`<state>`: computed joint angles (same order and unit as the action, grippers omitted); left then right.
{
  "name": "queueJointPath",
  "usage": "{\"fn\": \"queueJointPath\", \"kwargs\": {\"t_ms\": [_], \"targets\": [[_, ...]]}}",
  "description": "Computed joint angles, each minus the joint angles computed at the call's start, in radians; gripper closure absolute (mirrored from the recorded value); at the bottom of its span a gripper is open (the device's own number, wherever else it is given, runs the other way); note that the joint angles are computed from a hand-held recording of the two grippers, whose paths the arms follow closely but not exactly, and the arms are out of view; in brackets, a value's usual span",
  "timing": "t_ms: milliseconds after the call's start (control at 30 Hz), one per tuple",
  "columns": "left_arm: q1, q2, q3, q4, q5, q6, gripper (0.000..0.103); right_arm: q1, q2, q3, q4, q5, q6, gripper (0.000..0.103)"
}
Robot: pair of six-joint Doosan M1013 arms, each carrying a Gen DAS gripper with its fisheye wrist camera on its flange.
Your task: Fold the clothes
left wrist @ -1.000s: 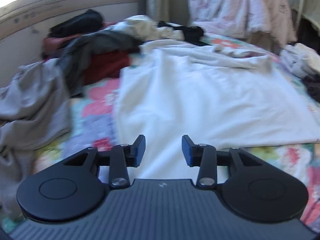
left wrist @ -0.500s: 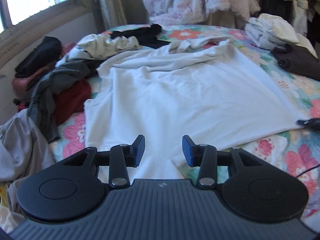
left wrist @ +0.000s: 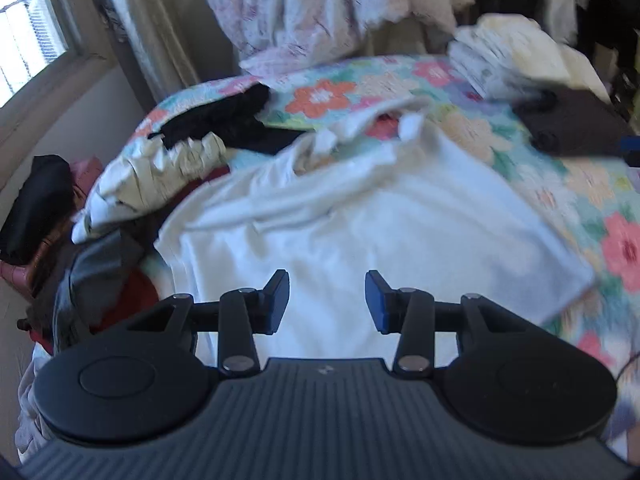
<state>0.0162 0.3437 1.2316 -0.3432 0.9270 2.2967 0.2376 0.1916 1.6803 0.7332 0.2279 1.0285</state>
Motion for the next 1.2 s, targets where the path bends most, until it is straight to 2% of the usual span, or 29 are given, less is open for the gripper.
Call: {"fn": "queueJointPath", "kwargs": {"t_ms": [100,133,200,333,533,633,733,967,1100,1133,1200], "targets": [[-0.008,0.031,-0.032,0.023,-0.032,-0.039,0.060,-0.013,0.062,-0.156,-0.051,0.155,-0.109,0.048],[-0.006,0.045,-0.040,0.016,-0.046,-0.042,0.056,-0.012,0.088,-0.206,-0.093,0.205,-0.122,0.048],[-0.003,0.076,-0.059,-0.004,-0.070,-0.042,0.055,-0.006,0.144,-0.302,-0.205,0.290,-0.133,0.048],[-0.004,0.161,-0.120,-0.029,-0.100,-0.084,0.055,-0.005,0.238,-0.420,-0.313,0.354,-0.139,0.048],[-0.013,0.314,-0.264,-0.084,-0.065,-0.126,0.055,-0.029,0.371,-0.527,-0.406,0.337,0.056,0.049],[-0.022,0.378,-0.333,-0.080,-0.056,-0.122,0.055,-0.027,0.440,-0.597,-0.500,0.354,0.166,0.049],[-0.028,0.446,-0.426,-0.074,-0.041,-0.133,0.055,-0.028,0.496,-0.656,-0.519,0.371,0.233,0.048],[-0.035,0.612,-0.695,-0.068,0.102,-0.093,0.048,-0.049,0.581,-0.749,-0.476,0.385,0.327,0.048],[-0.041,0.718,-0.879,-0.073,0.224,-0.098,0.046,-0.068,0.590,-0.740,-0.421,0.353,0.398,0.048],[-0.044,0.747,-0.932,-0.060,0.256,-0.102,0.046,-0.072,0.587,-0.729,-0.405,0.344,0.406,0.048],[-0.065,0.778,-0.988,0.041,0.271,-0.091,0.046,-0.079,0.582,-0.707,-0.366,0.334,0.400,0.048]]}}
